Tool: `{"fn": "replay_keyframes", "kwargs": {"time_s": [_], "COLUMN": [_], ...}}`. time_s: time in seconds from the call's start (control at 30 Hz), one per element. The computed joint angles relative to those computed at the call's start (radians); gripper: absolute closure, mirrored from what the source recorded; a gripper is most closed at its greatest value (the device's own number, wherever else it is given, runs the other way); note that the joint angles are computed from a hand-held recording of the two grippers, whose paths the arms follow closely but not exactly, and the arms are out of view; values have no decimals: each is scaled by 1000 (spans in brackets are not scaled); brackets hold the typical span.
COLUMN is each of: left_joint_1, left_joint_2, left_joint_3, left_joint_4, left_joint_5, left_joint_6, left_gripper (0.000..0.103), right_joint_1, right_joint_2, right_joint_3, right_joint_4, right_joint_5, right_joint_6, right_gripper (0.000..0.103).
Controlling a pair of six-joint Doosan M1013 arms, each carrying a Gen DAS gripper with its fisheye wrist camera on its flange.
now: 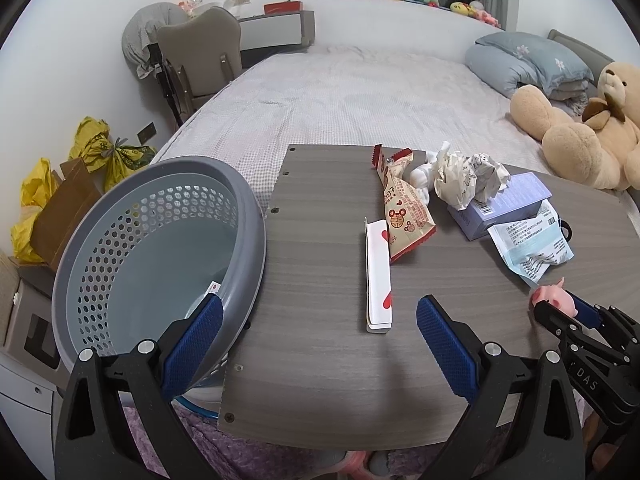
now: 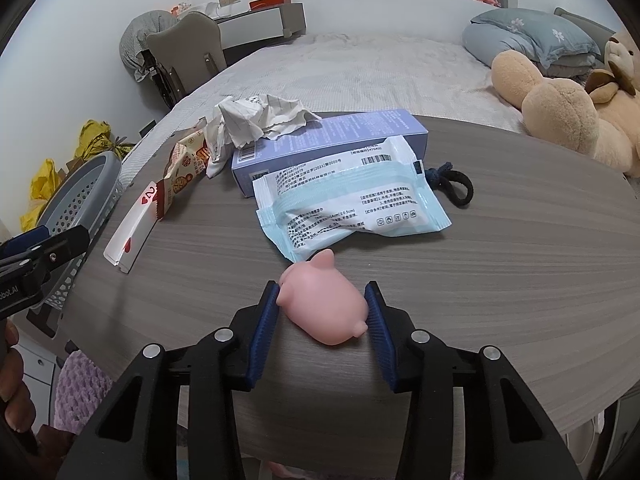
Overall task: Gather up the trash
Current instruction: 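Grasp the pink pig toy with the right tool while the left tool grasps the white stick wrapper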
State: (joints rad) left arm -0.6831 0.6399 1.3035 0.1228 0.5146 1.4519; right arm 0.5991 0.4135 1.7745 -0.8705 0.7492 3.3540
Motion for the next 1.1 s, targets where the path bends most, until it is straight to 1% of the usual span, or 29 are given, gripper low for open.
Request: {"fn": "replay_keyframes", "kwargs": {"time_s": [0.37,0.7,0.83,0.97,1.1], "left_joint_1": [-7,-22,-25,-25,-24], "left_joint_2": [20,70,88,100,109], "left_joint_3": [-22,-89,-114,-129,-142], "left_joint_4": [-28,-34,-37,-55,-78], "left_joint_5": [26,58,86,106,124], "left_joint_6": [35,50,59,72,91], "left_gripper": [7,8,18,24,36], "right_joint_1": [5,6,5,5,6], "right_joint_2": [-37,-56,-61,-64,-65], "right_joint_3": [32,55,61,66,68], "right_joint_4": [-59,-99,-110,-119,-123], "right_joint_5": [-23,-48,-55,-63,-68], "right_joint_6": [84,136,155,167,172], "right_gripper": [61,61,61,61,61]}}
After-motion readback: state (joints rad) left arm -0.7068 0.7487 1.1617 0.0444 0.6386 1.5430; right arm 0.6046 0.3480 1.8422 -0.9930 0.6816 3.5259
